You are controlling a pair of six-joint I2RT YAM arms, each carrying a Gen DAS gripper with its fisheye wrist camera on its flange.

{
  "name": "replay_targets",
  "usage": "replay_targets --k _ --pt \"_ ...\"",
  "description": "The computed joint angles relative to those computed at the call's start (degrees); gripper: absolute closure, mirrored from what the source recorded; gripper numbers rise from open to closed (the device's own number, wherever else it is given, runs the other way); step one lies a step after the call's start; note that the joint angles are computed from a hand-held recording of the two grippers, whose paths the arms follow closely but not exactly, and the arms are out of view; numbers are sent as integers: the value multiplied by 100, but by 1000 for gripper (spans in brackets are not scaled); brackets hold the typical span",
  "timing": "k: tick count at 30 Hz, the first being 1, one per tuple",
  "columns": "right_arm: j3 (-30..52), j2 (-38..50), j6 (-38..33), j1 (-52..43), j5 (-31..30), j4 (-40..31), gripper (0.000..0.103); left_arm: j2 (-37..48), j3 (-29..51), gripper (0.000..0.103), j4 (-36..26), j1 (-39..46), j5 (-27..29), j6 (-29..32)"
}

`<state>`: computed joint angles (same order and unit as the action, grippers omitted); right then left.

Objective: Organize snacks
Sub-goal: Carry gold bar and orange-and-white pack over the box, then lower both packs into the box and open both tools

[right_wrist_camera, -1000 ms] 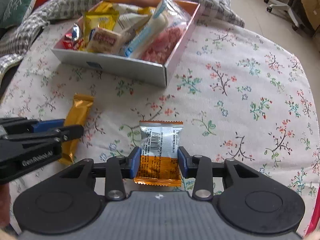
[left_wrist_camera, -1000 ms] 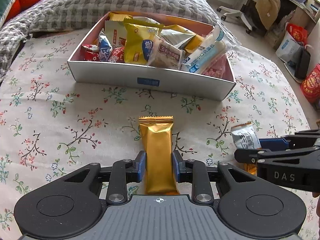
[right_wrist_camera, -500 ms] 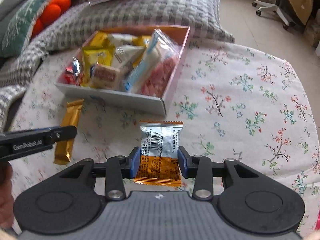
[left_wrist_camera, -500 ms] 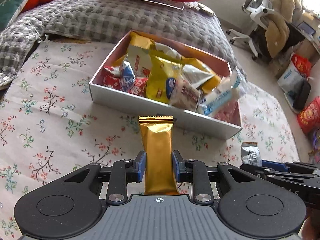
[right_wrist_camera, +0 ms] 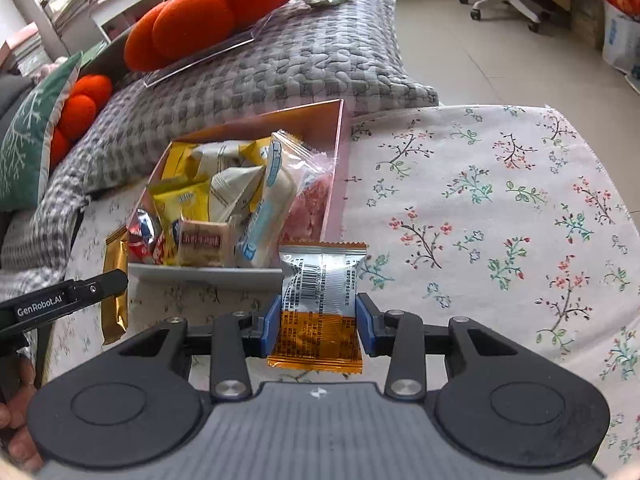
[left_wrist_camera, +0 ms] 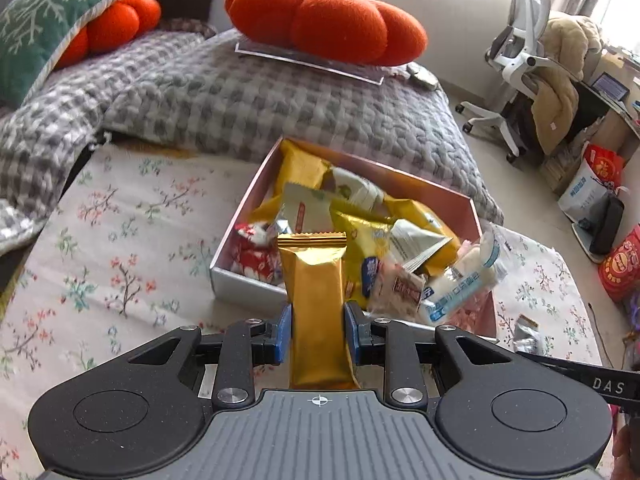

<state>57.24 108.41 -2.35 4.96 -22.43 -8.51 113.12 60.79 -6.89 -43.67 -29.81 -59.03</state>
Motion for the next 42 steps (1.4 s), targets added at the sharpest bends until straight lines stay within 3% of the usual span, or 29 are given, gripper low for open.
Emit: replay_targets --k 17,42 --pt "526 559 851 224 -472 340 67 276 13 78 841 541 352 956" --pt "1150 1261 1208 509 -226 806 67 758 48 77 1783 1047 418 1674"
